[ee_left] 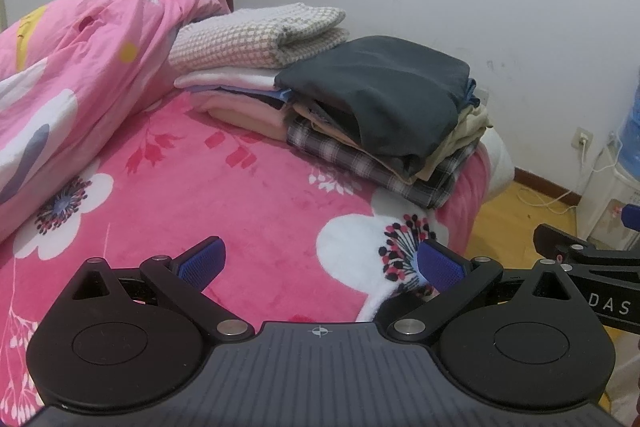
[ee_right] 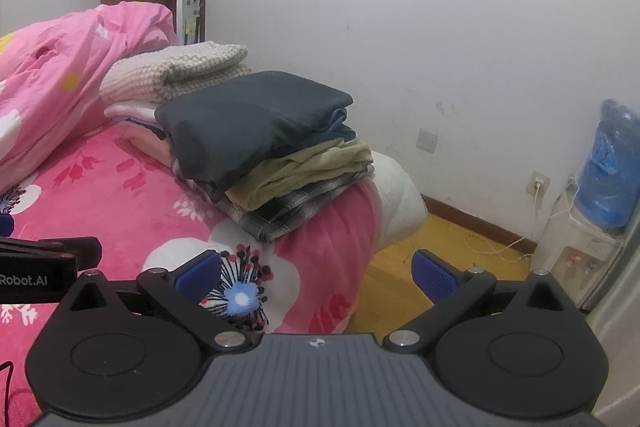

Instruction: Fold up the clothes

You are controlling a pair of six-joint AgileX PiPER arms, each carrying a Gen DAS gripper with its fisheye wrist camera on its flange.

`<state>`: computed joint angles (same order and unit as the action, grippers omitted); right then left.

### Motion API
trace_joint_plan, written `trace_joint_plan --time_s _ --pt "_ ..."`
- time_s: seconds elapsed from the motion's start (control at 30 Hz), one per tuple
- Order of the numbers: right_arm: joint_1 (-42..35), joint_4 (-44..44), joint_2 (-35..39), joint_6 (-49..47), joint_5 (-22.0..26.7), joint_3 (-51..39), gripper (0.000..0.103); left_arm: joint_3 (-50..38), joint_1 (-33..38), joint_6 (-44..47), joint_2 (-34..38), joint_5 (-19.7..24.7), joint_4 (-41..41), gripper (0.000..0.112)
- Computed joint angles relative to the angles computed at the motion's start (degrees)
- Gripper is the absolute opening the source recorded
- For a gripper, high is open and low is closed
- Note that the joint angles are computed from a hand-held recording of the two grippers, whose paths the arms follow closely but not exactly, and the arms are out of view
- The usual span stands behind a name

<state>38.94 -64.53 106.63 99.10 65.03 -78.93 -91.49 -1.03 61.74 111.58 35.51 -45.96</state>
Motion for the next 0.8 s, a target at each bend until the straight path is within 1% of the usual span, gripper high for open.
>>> trace_joint_plan --time_s 0.8 --pt "0.08 0.81 0.32 -0.12 -0.13 -0.34 0.103 -0.52 0.55 -0.67 0.28 0.35 0.34 0.103"
